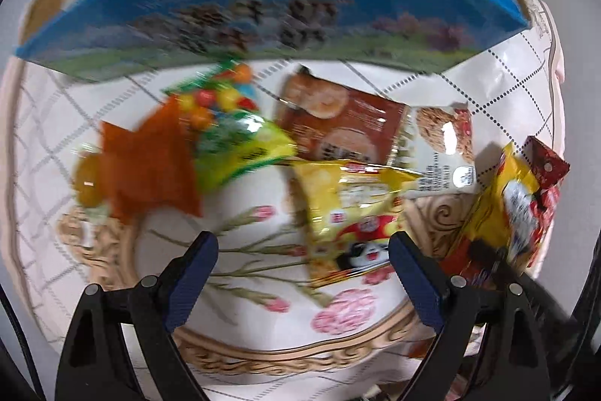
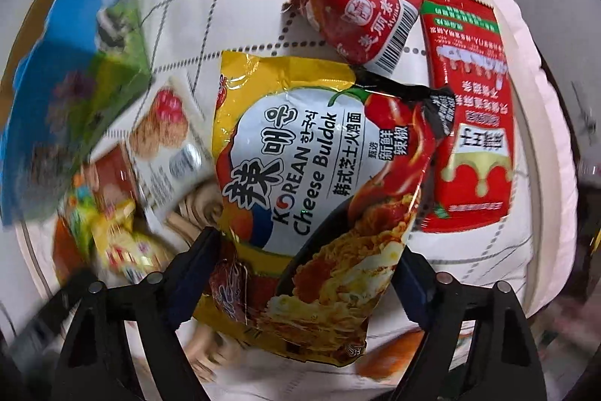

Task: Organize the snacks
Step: 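Grasp the yellow GUOBA chips with the left tool while the right tool grasps the Cheese Buldak noodle pack, then carry both packs into the box, release them, and lift both tools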

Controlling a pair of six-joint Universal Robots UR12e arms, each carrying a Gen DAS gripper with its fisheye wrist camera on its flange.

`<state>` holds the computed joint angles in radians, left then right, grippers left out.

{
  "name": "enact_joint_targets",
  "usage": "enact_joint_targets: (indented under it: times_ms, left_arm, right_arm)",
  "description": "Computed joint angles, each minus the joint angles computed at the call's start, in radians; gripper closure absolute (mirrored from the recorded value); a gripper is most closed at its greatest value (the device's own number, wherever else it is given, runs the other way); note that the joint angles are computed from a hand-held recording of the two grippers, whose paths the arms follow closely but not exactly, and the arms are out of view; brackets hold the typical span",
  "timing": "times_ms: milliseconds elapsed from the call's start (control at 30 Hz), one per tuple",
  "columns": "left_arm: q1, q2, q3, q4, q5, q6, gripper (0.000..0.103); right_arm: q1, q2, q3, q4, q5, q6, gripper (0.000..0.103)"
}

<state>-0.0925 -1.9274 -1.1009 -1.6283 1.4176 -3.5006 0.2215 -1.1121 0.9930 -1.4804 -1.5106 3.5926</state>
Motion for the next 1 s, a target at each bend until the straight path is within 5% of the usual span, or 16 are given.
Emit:
enact_joint_targets:
  times_ms: [167, 333, 433, 567, 633, 833, 1000]
  left_arm:
    - [0.003, -0.051, 0.049, -0.057, -0.078, 0.004, 0.010]
    - [-0.002, -0.094, 0.081, -0.097, -0.099, 0.007, 0.010]
    - [-0.012, -0.098, 0.078, -0.076, -0.064, 0.012, 0.011]
    - [-0.031, -0.100, 0.087, -0.062, -0.006, 0.040, 0.041]
    - [-0.039, -0.091, 0.079, -0.053, 0.010, 0.046, 0.045]
    - [-0.060, -0.035, 0.011, -0.012, 0.077, 0.038, 0.047]
    - [-0.069, 0.023, -0.050, 0.019, 0.116, 0.045, 0.050]
  right_arm:
    - [-0.009, -0.008, -0.007, 0.067, 0.031, -0.113, 0.018]
    - [-0.021, -0.035, 0.040, 0.059, 0.064, -0.094, 0.010]
    - [-0.025, -0.028, 0.043, 0.031, 0.068, -0.041, 0.009]
    - [-0.035, -0.040, 0.071, 0.004, 0.089, 0.008, 0.008]
    - [-0.034, -0.045, 0.082, -0.009, 0.080, 0.000, 0.008]
    - [0.010, -0.078, 0.134, -0.092, 0.019, -0.058, 0.014]
    - [0.021, -0.122, 0.181, -0.122, 0.057, -0.094, 0.017]
